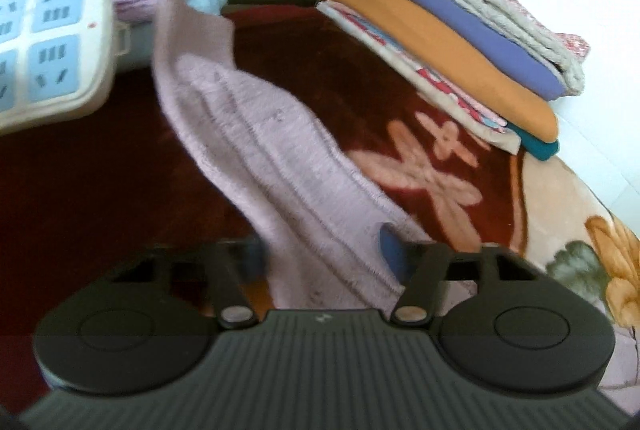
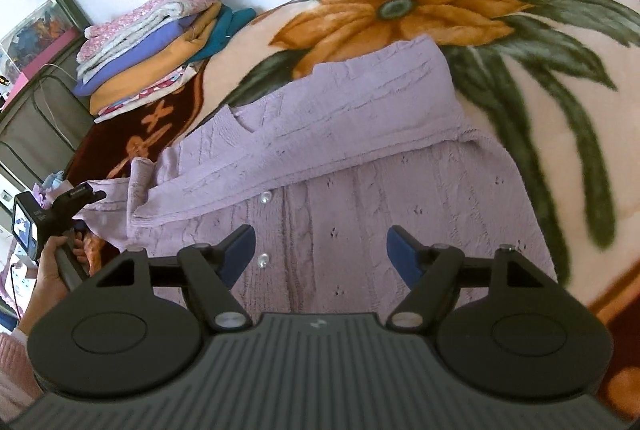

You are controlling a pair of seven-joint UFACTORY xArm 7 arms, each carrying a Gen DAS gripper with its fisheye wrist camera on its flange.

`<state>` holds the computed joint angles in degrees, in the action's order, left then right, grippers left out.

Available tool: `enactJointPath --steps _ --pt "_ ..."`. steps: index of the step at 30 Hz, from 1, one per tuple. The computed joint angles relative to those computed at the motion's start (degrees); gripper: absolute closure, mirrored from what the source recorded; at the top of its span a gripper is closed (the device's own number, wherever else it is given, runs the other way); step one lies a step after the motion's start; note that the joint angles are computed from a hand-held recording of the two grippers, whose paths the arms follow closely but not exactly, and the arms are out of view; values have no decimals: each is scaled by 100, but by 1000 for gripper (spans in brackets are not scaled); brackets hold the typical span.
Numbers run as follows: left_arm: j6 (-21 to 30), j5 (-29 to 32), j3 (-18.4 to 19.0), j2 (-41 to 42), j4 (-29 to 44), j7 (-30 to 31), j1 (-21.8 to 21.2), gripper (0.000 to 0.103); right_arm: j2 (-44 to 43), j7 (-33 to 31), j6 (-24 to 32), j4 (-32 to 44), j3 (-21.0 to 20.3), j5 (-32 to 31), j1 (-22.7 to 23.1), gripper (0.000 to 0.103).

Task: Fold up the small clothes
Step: 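Grasp the other sleeve cuff with the left gripper and lift it, then lay the sleeve across the cardigan body and open the left gripper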

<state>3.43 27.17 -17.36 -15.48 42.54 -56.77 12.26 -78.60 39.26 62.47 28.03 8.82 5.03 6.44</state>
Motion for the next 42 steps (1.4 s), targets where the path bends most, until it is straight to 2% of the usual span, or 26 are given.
enactJointPath --steps 1,3,4,6,8,12,15,21,27,33,38,42 --pt "126 -298 315 44 31 306 -355 92 -13 9 -8 -7 15 -3 -1 24" --pt "-202 -798 759 -64 -185 596 -756 92 -23 19 -19 -18 31 -21 -10 24" --pt "-355 -844 746 -188 -303 669 -701 92 -36 12 -28 -25 27 -37 -12 24" --pt "-493 -678 335 -560 -504 687 -189 92 -56 -4 -42 -39 9 -58 -18 24" --pt "-540 -672 93 -930 -658 752 124 92 -60 -2 -85 -57 -7 -52 -21 24" --pt "-608 -938 112 -1545 -892 984 184 92 -102 -9 -175 -100 -27 -36 -13 24" --pt "-671 -1106 293 -1766 -947 1318 -82 92 -135 -12 -211 -141 -39 -1 15 24" --pt "-622 -1460 107 -1956 -806 1761 -390 92 -306 34 -147 -253 -108 41 -15 24" --pt "-666 -1822 -253 -1871 -528 1965 -728 92 -544 10 -42 -347 -217 4 -106 24" --pt "-858 -1932 -832 -1406 -89 1965 -903 92 -830 -12 10 -500 -350 8 -239 24" --pt "-1041 -1936 -1705 -980 217 1839 -621 92 -1028 -128 157 -562 -499 -48 -380 24" --pt "-925 -1889 -2041 -568 370 1756 -729 92 -1155 -205 260 -611 -592 -71 -507 24"
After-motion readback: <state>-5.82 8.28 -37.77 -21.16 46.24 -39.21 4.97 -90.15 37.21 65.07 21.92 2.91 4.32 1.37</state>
